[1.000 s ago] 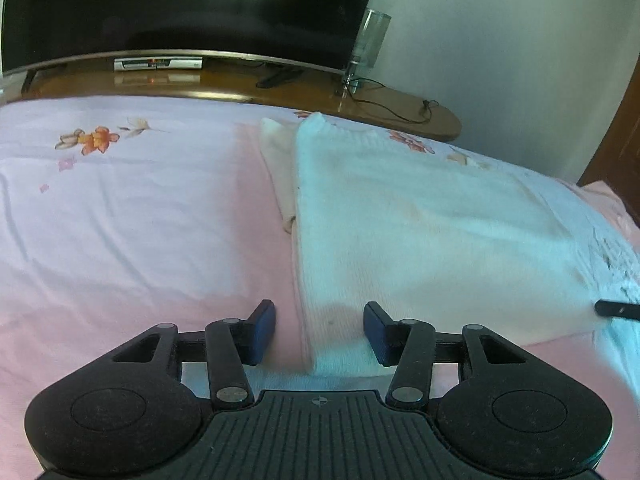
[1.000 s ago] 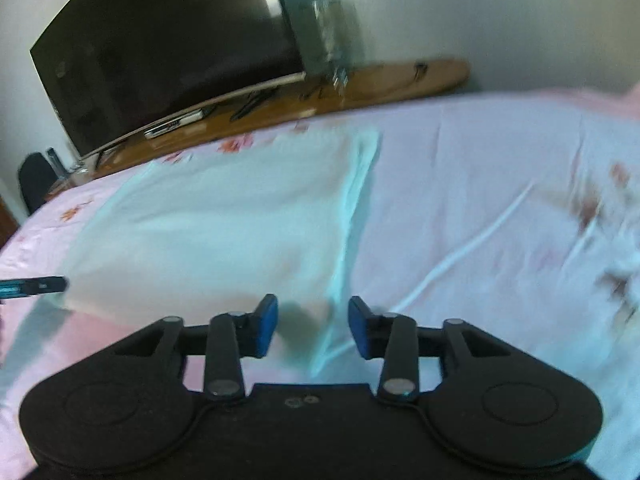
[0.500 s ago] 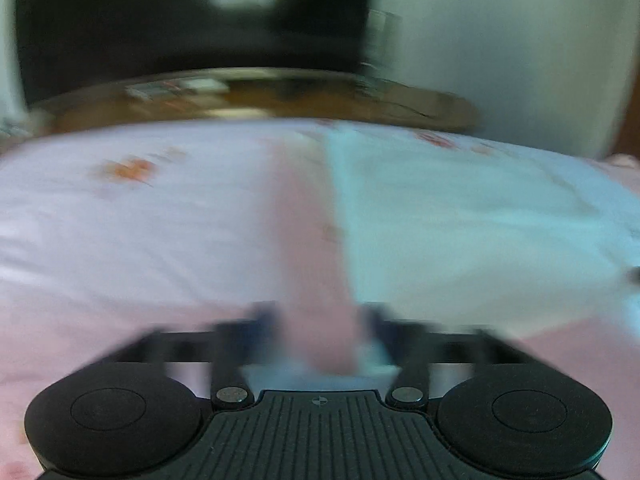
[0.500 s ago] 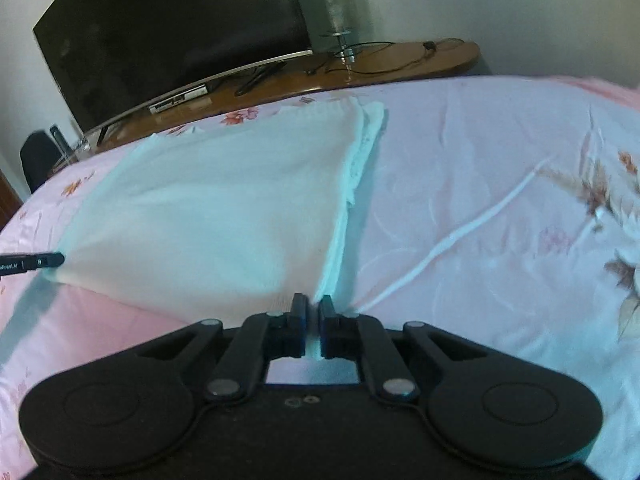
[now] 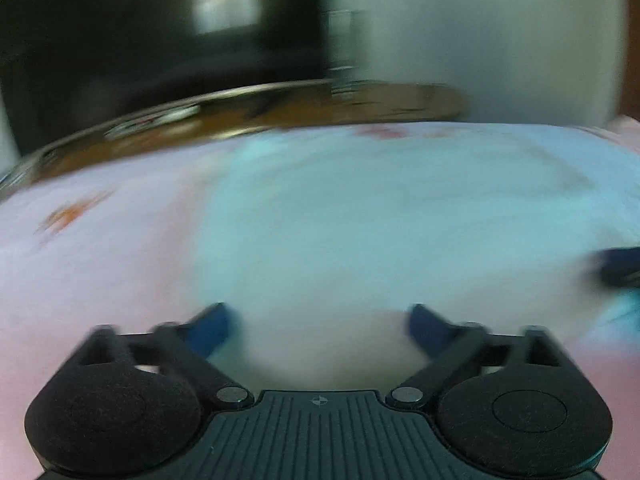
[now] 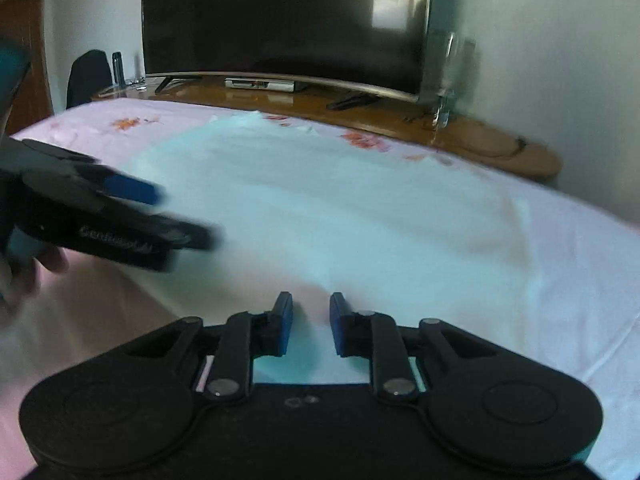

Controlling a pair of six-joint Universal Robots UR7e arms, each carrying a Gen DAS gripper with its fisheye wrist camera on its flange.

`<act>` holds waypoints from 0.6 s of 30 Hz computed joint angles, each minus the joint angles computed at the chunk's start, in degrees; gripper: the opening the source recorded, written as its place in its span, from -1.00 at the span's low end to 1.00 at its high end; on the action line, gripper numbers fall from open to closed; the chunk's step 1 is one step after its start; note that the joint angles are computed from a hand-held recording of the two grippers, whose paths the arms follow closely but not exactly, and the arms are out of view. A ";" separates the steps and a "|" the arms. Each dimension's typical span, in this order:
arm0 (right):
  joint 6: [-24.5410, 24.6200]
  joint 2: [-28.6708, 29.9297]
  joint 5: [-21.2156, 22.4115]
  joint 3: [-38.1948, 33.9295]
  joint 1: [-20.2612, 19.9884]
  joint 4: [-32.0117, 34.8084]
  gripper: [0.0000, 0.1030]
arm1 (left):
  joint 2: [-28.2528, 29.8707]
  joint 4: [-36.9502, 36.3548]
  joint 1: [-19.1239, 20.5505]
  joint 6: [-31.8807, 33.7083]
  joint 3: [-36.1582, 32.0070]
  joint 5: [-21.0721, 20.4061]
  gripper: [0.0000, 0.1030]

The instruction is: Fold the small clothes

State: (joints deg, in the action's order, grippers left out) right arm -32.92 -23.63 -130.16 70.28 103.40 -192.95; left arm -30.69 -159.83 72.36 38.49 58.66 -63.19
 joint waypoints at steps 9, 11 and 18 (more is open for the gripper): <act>3.25 -5.22 -0.74 7.43 -0.26 -8.89 -0.58 | -1.06 -3.21 0.79 -4.72 -2.08 -1.15 0.99; 1.82 -3.13 -0.40 3.22 0.35 -8.21 -0.59 | 1.14 -3.68 -0.11 -3.98 -5.16 -2.62 0.99; -2.20 7.27 -1.57 -18.02 -0.60 0.92 -0.56 | 13.81 12.27 -0.69 -4.94 -25.84 0.62 1.00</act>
